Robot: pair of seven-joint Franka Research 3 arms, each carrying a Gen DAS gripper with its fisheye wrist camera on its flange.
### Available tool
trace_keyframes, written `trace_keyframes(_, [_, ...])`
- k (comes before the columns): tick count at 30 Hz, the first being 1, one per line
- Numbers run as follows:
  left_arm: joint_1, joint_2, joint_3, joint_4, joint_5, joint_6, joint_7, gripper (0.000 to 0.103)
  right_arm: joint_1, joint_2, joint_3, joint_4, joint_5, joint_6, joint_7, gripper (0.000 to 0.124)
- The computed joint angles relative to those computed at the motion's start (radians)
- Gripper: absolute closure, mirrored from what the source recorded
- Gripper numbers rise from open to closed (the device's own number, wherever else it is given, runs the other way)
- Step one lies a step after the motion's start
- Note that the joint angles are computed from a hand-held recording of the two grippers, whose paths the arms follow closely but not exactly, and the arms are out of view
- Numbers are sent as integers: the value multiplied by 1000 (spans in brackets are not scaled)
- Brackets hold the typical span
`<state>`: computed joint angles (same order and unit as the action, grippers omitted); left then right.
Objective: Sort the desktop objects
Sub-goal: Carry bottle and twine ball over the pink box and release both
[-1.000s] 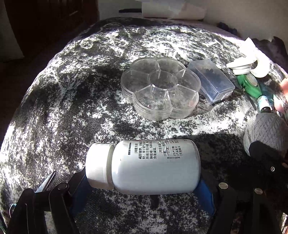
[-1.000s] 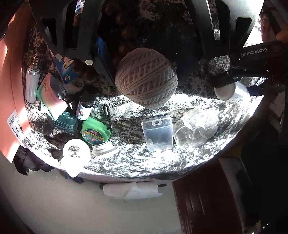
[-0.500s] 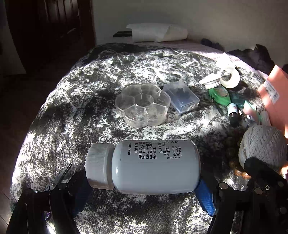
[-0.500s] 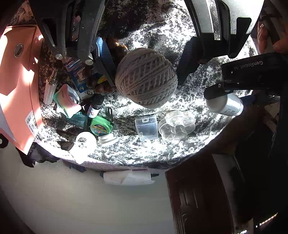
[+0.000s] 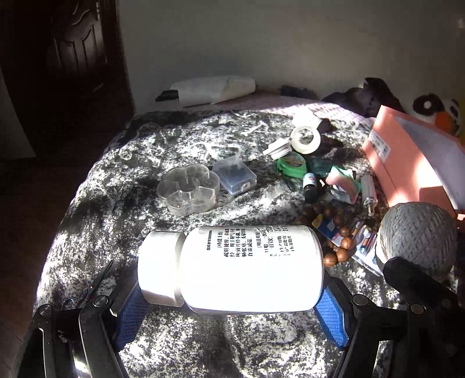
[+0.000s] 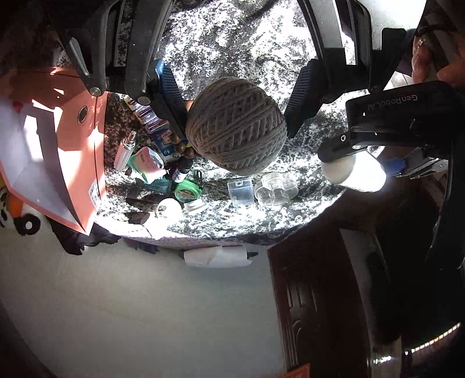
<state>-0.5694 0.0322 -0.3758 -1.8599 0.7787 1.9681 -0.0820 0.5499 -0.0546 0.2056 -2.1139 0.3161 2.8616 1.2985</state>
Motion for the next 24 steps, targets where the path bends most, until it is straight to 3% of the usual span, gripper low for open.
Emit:
trace_keyframes(12, [-125,168,1,290,124,-114,106,21,-50,-284,-44,-224,37,32,11,55])
trace_keyframes(19, [-249,346,67,573,189,-147,251,21,-134,-421,-72,-305,5,32,46,55])
trace_keyframes(24, [-341,515,130,855,210,-164,399,21,-201,-484,-95,-331,-18,27,60,55])
